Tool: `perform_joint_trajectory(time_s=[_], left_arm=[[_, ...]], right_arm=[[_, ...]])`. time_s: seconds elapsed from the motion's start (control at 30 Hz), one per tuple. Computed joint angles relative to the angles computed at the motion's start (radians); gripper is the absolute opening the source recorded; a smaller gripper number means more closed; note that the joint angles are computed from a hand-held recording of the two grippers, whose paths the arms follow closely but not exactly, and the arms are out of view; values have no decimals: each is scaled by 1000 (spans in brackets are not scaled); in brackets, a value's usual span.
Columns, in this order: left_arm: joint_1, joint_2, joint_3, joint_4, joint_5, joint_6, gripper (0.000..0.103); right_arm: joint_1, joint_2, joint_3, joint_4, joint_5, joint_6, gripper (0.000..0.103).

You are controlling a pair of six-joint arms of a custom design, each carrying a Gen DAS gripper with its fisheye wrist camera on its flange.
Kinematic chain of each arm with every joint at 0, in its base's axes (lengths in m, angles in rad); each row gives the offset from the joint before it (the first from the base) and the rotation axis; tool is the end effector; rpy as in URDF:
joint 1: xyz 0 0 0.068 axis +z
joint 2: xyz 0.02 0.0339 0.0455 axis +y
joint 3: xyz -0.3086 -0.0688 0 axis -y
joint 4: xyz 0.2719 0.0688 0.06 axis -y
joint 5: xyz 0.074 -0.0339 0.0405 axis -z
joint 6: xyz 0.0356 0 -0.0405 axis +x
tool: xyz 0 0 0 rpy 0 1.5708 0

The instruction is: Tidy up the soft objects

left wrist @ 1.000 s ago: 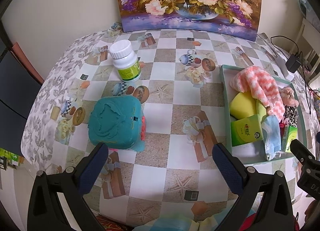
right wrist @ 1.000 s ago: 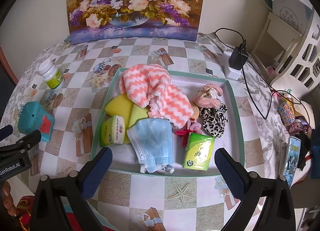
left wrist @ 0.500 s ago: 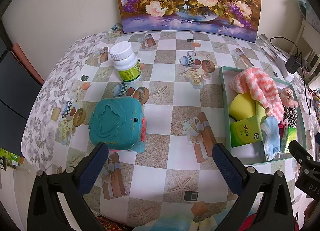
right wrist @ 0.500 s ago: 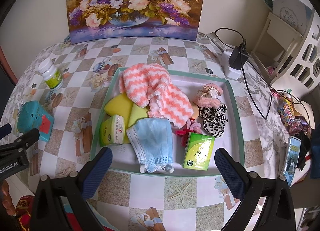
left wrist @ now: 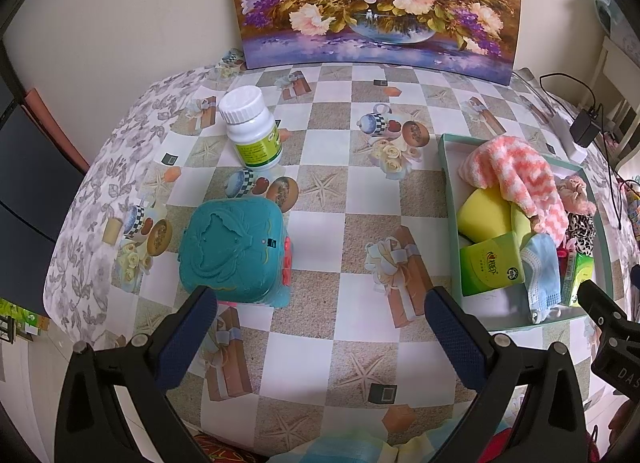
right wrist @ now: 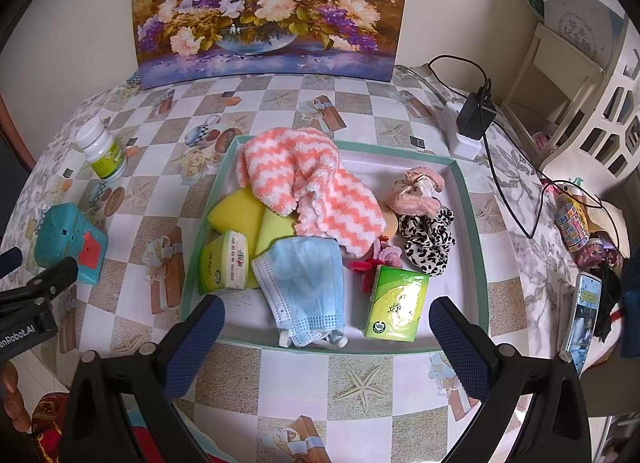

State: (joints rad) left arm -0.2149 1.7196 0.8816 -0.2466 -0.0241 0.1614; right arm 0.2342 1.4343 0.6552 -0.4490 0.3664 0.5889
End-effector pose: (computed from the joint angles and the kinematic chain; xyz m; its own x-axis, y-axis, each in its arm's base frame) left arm 0.3357 -0.0724 0.1598 -0.8201 0.3434 -0.4578 0.3384 0.9361 0.0961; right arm 0.2458 0.0455 0.1699 -0.8171 0.3382 -0.4668 0.4261 0.8998 -0.0939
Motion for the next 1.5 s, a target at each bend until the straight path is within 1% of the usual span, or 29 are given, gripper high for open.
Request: perform_joint_trajectory(time_s=[0.53,1.5], left_arm=[[7,-6,1,-2,21,13,103],[13,-22,-9,14,26,6,103]], right_arm=[[-9,6,-1,1,1,-2,103],[-10,5,-3,1,0,-3,103]])
